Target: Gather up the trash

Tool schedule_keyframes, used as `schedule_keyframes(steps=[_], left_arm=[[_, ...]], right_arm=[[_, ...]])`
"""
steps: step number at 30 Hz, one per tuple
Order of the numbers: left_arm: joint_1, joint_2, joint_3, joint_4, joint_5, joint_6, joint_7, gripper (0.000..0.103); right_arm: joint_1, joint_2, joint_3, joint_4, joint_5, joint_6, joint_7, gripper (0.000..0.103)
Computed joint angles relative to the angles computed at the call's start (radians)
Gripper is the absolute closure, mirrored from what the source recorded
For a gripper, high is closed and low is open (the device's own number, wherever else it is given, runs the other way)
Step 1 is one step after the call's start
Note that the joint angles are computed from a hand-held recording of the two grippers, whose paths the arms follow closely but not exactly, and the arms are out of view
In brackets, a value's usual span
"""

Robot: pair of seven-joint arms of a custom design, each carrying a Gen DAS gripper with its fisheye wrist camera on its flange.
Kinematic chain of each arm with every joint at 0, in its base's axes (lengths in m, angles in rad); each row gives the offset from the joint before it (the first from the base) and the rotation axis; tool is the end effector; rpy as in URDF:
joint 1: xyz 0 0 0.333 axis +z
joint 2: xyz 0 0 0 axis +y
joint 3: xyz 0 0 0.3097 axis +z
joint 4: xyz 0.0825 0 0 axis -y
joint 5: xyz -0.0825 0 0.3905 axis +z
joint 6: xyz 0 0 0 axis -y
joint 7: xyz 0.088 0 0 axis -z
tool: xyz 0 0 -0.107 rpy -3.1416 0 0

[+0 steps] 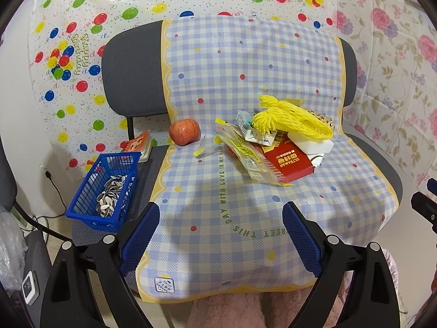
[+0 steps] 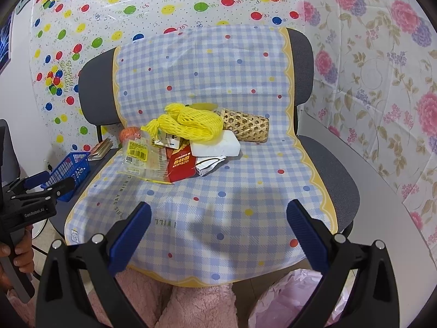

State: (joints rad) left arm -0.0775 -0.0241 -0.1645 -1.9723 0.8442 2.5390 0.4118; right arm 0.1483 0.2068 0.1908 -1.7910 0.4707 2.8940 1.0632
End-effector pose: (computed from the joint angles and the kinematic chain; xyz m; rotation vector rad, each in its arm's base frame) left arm 0.5799 -0.1531 0.5336 -1.9328 1.3574 -0.6149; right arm 0.6432 0.1875 0.5298 -1.8965 1.2292 -0.5410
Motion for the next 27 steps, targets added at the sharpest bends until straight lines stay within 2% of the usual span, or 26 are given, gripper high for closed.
schedule_keyframes(steps=[8, 13, 17, 21, 23, 25, 27], left_arm=[[-0.002, 0.003, 0.003, 0.005, 0.028, -0.012, -0.014, 0.012], [-0.009, 0.004, -0.002, 0.016, -0.009, -0.054, 0.034, 0.012], [-0.008, 0.001, -0.001, 0.011, 0.023, -0.044, -0.003, 0.012], [-0.011, 0.007, -0.003, 0.024, 0.025, -0.073, 0.023, 0.012], [-0.018, 0.014, -0.007, 0.038, 0.034, -0.114, 0.045, 0.012], [-0.019, 0.013, -0.003, 0.036, 0.04, -0.109, 0.04, 0.012], [-0.013, 0.012, 0.006, 0.024, 0.021, -0.063, 0.022, 0.012]], right_arm=[[0.001, 0.004, -0.001, 0.012, -0.011, -0.008, 0.012, 0.006], [-0.004, 0.011, 0.007, 0.019, 0.002, -0.006, -0.001, 0.006], [-0.004, 0.012, 0.008, 0.021, 0.005, -0.007, 0.0, 0.006], [-0.001, 0.014, 0.007, 0.022, 0.005, -0.009, 0.002, 0.006], [0.003, 0.015, 0.003, 0.024, -0.008, -0.011, 0.011, 0.006], [0.009, 0.025, -0.003, 0.033, -0.031, -0.013, 0.024, 0.006], [0.022, 0.038, -0.021, 0.054, -0.082, -0.037, 0.067, 0.006]])
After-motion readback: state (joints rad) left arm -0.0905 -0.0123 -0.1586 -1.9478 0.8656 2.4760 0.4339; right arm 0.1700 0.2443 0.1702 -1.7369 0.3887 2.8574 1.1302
